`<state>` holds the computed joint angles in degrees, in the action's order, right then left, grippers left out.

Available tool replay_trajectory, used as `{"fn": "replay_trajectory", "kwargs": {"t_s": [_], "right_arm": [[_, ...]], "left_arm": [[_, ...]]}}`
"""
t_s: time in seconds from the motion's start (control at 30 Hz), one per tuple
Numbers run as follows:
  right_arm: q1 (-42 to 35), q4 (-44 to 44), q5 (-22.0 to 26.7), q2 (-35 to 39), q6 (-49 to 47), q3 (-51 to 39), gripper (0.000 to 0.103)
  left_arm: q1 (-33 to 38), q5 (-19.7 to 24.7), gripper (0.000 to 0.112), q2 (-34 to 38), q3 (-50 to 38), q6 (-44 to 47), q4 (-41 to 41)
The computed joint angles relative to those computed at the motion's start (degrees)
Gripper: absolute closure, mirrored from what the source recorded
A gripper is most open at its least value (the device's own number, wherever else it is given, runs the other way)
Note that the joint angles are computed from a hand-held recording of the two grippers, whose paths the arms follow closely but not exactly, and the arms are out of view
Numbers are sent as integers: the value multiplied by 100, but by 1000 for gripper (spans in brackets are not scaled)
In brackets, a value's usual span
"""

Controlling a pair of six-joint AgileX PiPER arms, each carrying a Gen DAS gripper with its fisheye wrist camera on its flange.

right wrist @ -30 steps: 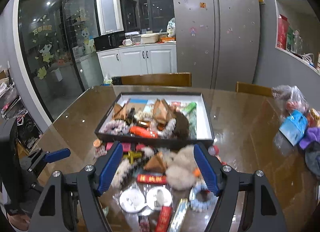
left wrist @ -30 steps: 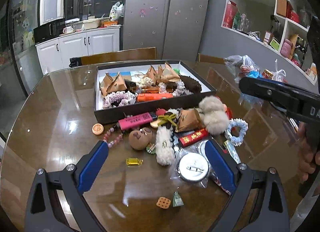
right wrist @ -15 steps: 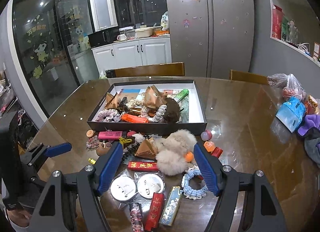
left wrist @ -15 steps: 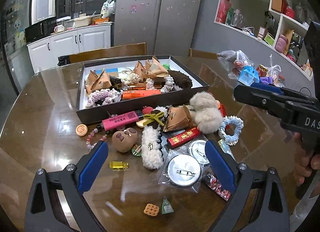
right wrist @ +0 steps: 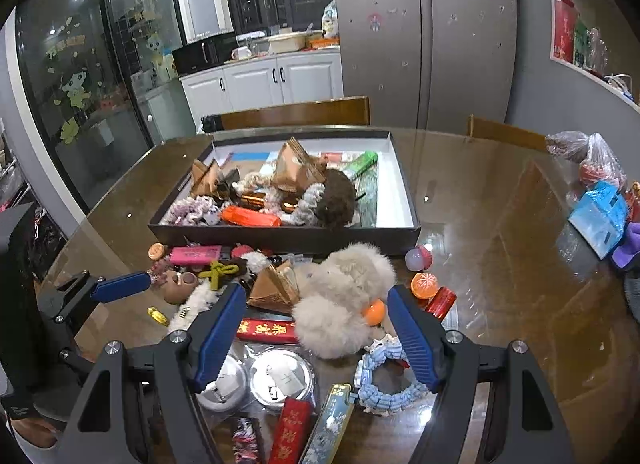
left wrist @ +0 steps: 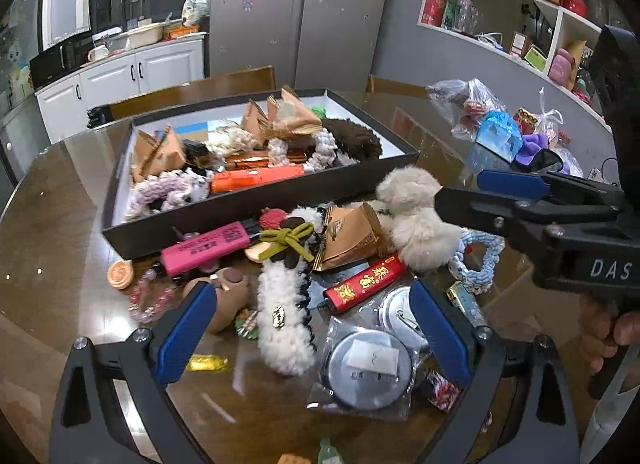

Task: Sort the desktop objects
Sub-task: 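Grasp the white fuzzy hair clip with the left tool while the right tool grasps the beige plush toy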

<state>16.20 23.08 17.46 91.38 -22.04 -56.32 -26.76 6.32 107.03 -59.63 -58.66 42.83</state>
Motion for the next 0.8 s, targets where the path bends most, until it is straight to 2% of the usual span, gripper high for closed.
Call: {"fn": "replay_trajectory", "kwargs": {"t_s": [0.07, 0.1, 0.2, 0.3, 0.47, 0.57, 0.63, 0.7, 0.8], "right_arm": [[-19, 39, 33, 216, -58, -127, 28], [-20, -27, 52, 309, -13, -191, 28], [-32, -42, 117, 600, -18, -386, 28], [-47, 168, 152, 834, -245, -509, 28], [-64, 438, 91, 1050, -522, -565, 28], [-88, 301, 35, 1209, -350, -621, 28], [-114, 251, 34, 1295, -277, -660, 28], [-177, 518, 43, 1376, -516, -674, 28], [-192, 544, 36, 1453, -544, -687, 28]], "left_arm": [[2, 5, 15, 156, -149, 556, -504], [-15, 62, 15, 233, -234, 570, -481], [-71, 211, 15, 389, -393, -151, 281], [-79, 293, 15, 478, -510, -205, 355], [-189, 525, 15, 627, -628, -1180, 1479], [-265, 728, 16, 765, -767, -1371, 1778], [-244, 662, 16, 794, -787, -1322, 1738], [-274, 718, 16, 815, -812, -1357, 1771], [-350, 840, 16, 873, -816, -1832, 2341]]}}
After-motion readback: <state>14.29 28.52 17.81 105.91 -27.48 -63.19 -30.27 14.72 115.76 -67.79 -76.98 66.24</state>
